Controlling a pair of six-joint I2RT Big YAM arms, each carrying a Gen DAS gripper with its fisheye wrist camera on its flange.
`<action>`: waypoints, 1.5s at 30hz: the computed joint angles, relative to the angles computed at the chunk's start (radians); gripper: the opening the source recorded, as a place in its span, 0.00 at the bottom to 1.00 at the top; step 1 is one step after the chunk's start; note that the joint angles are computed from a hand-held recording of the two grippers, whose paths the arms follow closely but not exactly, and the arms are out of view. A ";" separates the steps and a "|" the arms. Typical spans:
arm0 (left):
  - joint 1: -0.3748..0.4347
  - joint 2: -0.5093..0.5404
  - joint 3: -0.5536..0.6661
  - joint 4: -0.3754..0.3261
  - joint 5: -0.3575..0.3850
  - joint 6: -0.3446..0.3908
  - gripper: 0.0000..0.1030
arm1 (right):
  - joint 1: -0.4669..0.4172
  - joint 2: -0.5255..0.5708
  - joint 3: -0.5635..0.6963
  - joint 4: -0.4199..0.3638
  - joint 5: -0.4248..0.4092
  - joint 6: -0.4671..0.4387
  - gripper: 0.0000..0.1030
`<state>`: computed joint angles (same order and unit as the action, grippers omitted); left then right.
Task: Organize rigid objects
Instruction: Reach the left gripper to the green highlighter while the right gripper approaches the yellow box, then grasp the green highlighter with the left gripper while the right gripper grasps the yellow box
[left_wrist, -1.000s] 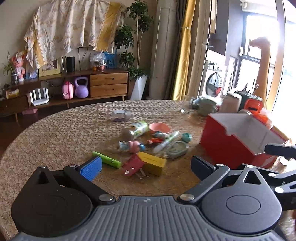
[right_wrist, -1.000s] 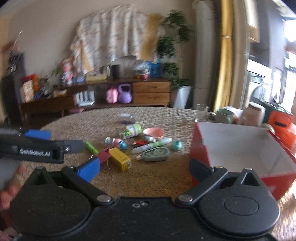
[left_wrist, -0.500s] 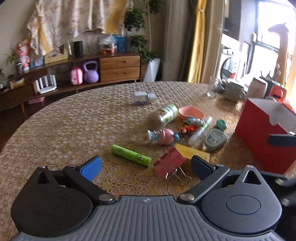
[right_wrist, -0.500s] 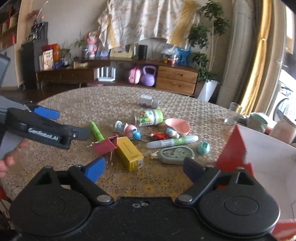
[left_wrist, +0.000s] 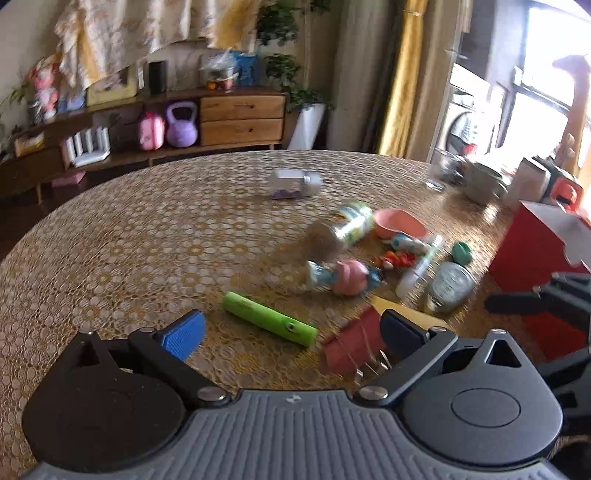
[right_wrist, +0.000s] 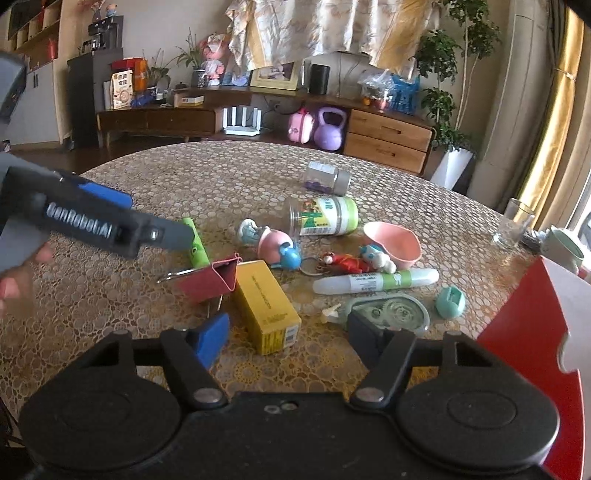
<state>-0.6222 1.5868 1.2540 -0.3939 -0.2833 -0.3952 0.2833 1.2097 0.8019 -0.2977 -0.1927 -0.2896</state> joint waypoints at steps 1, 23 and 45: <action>0.009 0.006 0.010 -0.015 0.001 -0.017 0.97 | 0.001 0.006 0.004 0.001 -0.003 -0.005 0.66; 0.050 0.180 0.219 -0.258 -0.027 -0.134 0.47 | 0.003 0.155 0.116 -0.077 -0.069 -0.035 0.37; 0.023 0.088 0.127 -0.232 -0.014 -0.105 0.16 | -0.037 -0.049 -0.004 -0.183 0.028 0.185 0.27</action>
